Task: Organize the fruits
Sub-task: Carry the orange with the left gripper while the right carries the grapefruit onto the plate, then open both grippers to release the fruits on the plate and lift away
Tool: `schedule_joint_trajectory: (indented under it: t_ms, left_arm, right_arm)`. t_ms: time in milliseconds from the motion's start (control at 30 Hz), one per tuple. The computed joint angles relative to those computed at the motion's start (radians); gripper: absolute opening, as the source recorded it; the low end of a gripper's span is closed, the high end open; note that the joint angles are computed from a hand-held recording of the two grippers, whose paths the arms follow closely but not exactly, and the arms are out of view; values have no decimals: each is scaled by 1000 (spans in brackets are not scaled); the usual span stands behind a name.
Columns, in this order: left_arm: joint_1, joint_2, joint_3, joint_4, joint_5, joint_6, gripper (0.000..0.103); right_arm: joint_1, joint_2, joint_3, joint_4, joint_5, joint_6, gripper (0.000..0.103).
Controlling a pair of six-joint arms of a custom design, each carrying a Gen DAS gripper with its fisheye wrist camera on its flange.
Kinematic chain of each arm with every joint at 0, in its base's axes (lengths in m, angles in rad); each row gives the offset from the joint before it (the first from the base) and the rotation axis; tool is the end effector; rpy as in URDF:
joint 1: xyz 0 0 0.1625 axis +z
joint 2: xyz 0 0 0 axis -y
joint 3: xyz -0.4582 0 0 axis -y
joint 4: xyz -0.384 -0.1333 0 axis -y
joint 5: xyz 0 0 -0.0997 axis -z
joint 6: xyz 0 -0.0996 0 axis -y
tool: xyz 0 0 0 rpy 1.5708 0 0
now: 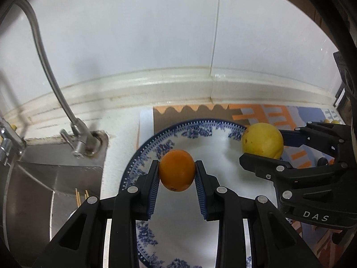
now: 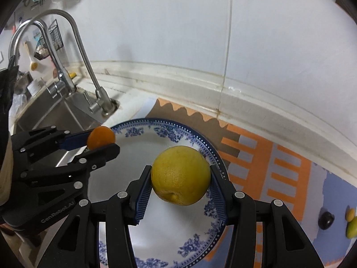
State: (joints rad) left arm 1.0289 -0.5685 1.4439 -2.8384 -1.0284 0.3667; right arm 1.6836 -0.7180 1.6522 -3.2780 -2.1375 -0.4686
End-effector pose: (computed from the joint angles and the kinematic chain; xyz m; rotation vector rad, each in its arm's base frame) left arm -0.2321 -0.7437 0.0736 1.0038 2.3801 -0.5731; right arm 0.1585 -0.6899 0.1646 0.4048 -2.3199 0.8162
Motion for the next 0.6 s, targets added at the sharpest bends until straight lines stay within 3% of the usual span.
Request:
schedule_joint_trajectory:
  t_ms: [333, 433, 600]
  left_arm:
    - [11, 25, -30, 60, 13, -20, 31]
    - [8, 22, -22, 45, 16, -19, 41]
    - [-1, 5, 0, 16, 28, -11, 44]
  right_arm:
    - [-15, 20, -34, 52, -12, 10, 51]
    - [-18, 19, -35, 57, -3, 10, 51]
    - [-17, 11, -20, 31, 10, 3, 54]
